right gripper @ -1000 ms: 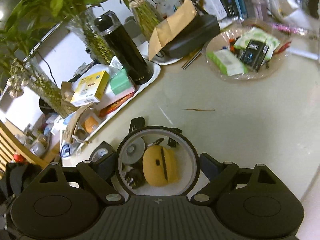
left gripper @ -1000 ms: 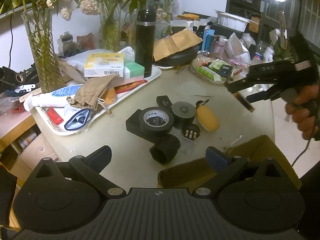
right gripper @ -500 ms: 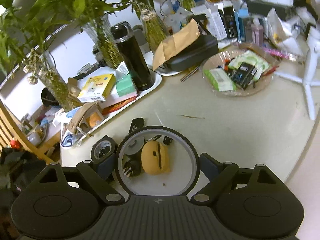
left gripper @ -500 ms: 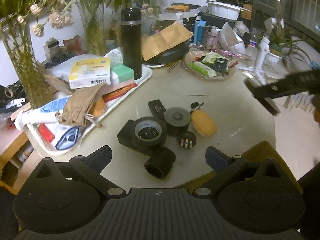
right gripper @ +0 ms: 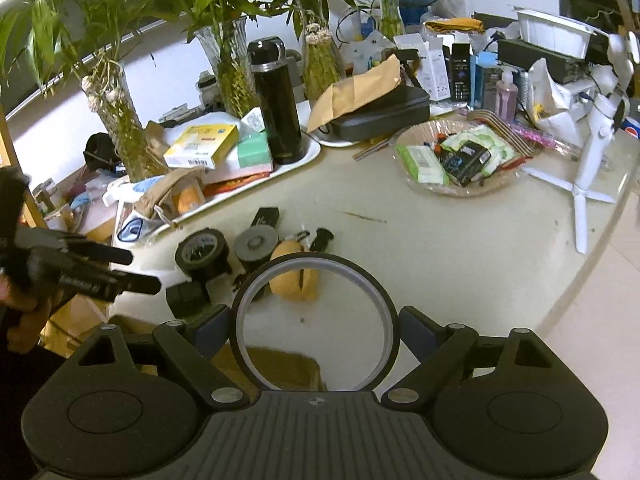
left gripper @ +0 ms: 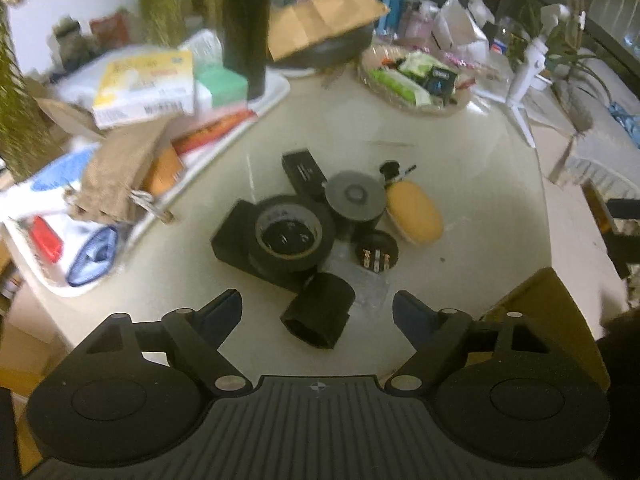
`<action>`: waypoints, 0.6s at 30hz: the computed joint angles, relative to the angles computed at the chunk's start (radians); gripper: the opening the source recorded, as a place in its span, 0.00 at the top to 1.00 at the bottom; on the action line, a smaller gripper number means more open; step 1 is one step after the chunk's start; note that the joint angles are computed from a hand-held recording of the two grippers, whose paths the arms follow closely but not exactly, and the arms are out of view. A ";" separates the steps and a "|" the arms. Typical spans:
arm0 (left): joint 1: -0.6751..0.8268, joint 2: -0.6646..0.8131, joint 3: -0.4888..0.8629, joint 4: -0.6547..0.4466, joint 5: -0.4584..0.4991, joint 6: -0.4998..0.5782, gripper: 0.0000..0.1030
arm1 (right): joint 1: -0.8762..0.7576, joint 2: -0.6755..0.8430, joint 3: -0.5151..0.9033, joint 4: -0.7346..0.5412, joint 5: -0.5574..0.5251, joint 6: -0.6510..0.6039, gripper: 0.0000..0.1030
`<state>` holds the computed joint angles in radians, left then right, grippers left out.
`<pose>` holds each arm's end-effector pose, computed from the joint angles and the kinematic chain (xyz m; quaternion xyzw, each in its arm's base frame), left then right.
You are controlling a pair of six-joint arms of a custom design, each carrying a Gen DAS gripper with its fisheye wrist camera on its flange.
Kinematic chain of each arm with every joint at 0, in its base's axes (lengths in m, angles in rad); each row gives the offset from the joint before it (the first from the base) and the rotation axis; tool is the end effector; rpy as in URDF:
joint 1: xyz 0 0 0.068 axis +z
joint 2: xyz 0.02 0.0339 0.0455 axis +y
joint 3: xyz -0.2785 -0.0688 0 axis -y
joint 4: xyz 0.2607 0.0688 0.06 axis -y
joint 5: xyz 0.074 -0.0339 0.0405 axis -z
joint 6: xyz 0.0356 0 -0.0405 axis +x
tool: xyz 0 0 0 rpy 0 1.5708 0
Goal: Organize rigid objects
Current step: 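Lift the amber tape roll with the right gripper while the left gripper grasps the black cylindrical cap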
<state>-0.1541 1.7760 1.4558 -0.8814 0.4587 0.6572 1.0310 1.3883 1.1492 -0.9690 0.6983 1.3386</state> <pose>0.3744 -0.0741 0.2623 0.4161 0.8631 -0.1720 0.2287 0.1599 0.2223 0.2892 0.2026 0.9039 0.0303 0.3755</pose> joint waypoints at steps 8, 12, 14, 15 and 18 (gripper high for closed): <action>-0.031 0.141 0.116 -0.076 -0.035 -0.005 0.22 | 0.067 -0.006 -0.044 -0.032 0.021 0.115 0.12; -0.045 0.193 0.167 -0.112 -0.048 0.009 0.29 | 0.084 -0.002 -0.057 -0.035 0.025 0.138 0.12; -0.051 0.211 0.182 -0.119 -0.052 0.011 0.31 | 0.089 -0.006 -0.067 -0.026 0.027 0.141 0.12; -0.055 0.223 0.192 -0.127 -0.057 0.015 0.38 | 0.090 -0.005 -0.070 -0.023 0.027 0.141 0.12; -0.065 0.255 0.220 -0.157 -0.077 0.016 0.54 | 0.090 -0.007 -0.082 -0.010 0.025 0.142 0.12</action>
<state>-0.2192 2.0315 1.6759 -1.0380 0.3820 0.6732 1.1215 1.3817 1.0669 -0.9790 0.7228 1.4802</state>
